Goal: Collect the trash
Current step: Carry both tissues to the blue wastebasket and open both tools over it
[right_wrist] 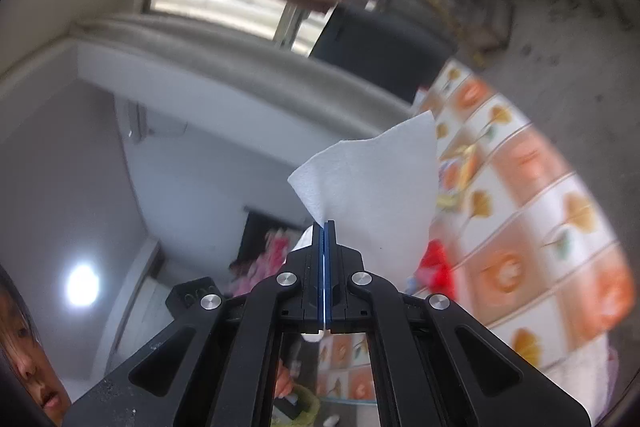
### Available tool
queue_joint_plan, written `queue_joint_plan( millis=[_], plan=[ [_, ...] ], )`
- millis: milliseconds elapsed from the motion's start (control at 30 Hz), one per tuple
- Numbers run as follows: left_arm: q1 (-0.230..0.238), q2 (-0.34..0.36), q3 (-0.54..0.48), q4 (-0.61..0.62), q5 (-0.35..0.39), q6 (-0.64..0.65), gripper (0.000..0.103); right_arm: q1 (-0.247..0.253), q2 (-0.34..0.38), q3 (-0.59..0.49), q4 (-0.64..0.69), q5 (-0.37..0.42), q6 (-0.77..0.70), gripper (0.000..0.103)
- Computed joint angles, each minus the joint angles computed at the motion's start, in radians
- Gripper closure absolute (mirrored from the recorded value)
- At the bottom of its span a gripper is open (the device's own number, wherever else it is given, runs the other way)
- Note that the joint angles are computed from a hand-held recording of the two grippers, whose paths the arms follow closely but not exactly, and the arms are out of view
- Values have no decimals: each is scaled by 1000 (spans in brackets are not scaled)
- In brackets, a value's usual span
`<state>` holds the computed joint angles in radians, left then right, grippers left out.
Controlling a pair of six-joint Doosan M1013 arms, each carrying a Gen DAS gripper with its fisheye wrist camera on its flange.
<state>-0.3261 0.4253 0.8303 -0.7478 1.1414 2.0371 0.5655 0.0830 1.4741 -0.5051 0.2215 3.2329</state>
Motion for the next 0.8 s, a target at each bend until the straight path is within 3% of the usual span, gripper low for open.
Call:
queue_joint_plan(
  millis=[133, 300, 600, 800],
  plan=[
    [-48, 34, -52, -17, 60, 28, 95, 17, -71, 80, -399, 88, 414, 103],
    [-115, 98, -147, -27, 157, 20, 95, 41, -145, 163, -612, 235, 655, 103],
    [-254, 208, -294, 30, 313, -18, 95, 72, -233, 255, -643, 510, 732, 103],
    [-346, 299, -401, 114, 429, -106, 95, 49, -251, 300, -566, 594, 712, 103]
  ],
)
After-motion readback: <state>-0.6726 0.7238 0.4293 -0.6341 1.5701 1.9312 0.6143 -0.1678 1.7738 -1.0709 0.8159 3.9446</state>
